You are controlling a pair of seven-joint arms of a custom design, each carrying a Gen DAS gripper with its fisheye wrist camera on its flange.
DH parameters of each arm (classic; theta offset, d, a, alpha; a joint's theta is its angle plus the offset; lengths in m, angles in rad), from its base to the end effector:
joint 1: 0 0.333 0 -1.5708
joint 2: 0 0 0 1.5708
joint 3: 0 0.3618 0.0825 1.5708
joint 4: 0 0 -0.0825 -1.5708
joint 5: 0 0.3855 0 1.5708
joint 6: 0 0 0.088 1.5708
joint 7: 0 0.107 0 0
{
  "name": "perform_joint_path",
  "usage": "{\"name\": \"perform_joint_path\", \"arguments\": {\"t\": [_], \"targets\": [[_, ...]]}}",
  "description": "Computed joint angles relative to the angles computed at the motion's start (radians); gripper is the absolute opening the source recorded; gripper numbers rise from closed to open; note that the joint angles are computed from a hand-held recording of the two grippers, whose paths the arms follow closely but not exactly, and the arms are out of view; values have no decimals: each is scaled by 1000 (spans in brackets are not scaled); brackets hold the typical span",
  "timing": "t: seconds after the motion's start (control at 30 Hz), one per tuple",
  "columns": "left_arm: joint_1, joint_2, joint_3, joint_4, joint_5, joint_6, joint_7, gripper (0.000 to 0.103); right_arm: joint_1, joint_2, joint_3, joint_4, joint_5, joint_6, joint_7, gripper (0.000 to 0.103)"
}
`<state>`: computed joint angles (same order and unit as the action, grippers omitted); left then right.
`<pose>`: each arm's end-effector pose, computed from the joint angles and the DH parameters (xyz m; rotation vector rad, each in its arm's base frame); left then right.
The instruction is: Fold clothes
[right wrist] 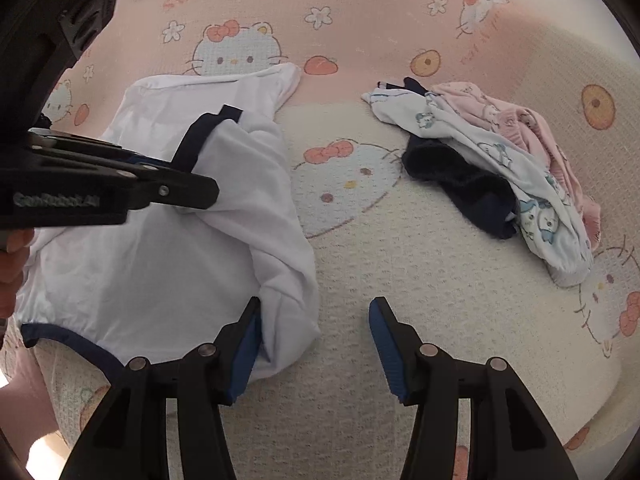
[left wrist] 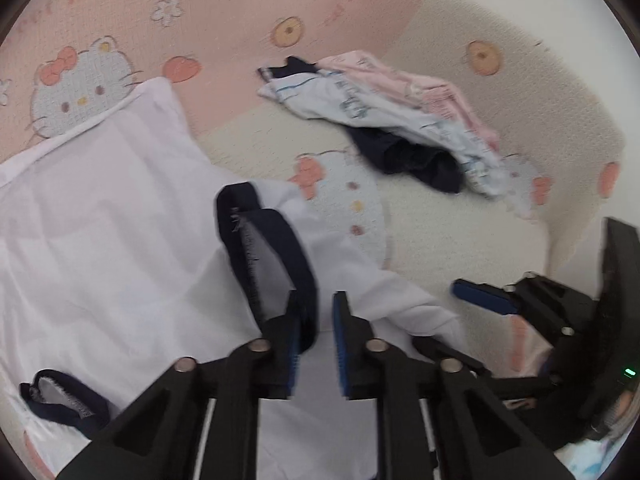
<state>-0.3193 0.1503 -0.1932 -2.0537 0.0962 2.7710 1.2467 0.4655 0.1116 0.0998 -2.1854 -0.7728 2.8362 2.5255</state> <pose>0.5466 -0.3061 0.4754 -1.7161 2.2261 -0.7523 0.4762 0.3432 0.4322 -2.0739 1.5498 -0.5639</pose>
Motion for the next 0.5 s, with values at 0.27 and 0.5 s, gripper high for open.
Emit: {"name": "perform_joint_path", "arguments": {"t": [0.27, 0.5], "targets": [[-45, 5, 47, 38, 311, -101, -230, 3, -2, 31, 9, 28, 98, 24, -73, 53], [-6, -14, 37, 27, 297, -95, -277, 3, 26, 35, 5, 49, 122, -9, -133, 9]]}}
